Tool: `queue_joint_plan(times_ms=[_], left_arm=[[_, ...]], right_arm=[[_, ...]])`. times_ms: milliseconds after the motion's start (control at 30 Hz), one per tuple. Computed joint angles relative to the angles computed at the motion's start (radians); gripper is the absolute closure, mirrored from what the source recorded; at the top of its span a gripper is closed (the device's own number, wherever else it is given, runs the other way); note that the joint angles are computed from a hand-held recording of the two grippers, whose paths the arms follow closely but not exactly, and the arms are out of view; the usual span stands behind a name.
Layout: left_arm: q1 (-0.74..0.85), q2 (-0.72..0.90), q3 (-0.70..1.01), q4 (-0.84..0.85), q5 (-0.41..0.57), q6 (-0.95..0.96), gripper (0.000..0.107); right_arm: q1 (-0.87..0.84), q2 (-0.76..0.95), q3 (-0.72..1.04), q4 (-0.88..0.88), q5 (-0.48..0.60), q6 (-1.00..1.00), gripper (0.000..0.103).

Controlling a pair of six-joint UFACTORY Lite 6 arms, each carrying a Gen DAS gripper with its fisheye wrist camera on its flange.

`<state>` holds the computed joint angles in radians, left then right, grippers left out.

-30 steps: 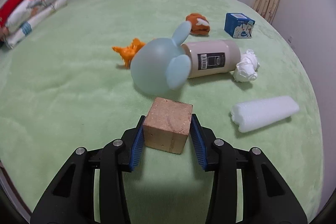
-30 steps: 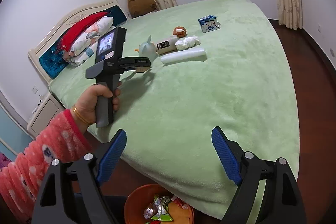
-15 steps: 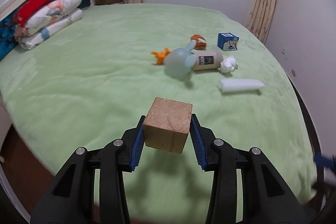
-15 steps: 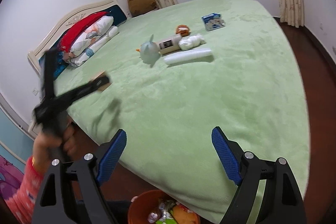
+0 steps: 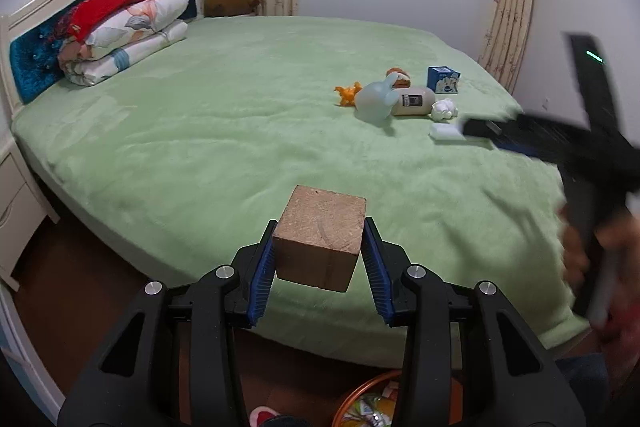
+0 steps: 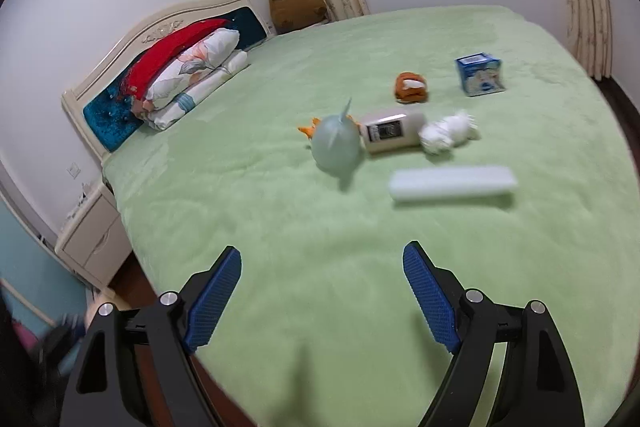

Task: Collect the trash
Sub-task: 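Grasp the light-blue toy with the right gripper while the left gripper holds the block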

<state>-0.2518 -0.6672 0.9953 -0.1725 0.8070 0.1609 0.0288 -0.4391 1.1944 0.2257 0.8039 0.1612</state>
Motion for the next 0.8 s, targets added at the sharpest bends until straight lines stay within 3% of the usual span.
queue_joint_plan(times_ms=[233, 333, 467, 567, 800], left_arm=[[0.159, -0.021, -0.016, -0.140, 0.059, 0.154, 0.067], [0.189, -0.014, -0.013, -0.162, 0.065, 0.182, 0.067], [0.221, 0.001, -0.012, -0.183, 0.068, 0.210, 0.067], [0.245, 0.011, -0.014, -0.196, 0.070, 0.231, 0.067], [0.235, -0.001, -0.020, -0.197, 0.082, 0.210, 0.067]], right_arm=[[0.033, 0.454, 0.306, -0.020, -0.121, 0.097, 0.022], [0.063, 0.659, 0.504, -0.147, -0.100, 0.227, 0.022], [0.043, 0.882, 0.730, -0.133, -0.052, 0.314, 0.027], [0.035, 0.977, 0.839, -0.150, -0.007, 0.377, 0.041], [-0.001, 0.923, 0.809, -0.081, 0.032, 0.295, 0.042]])
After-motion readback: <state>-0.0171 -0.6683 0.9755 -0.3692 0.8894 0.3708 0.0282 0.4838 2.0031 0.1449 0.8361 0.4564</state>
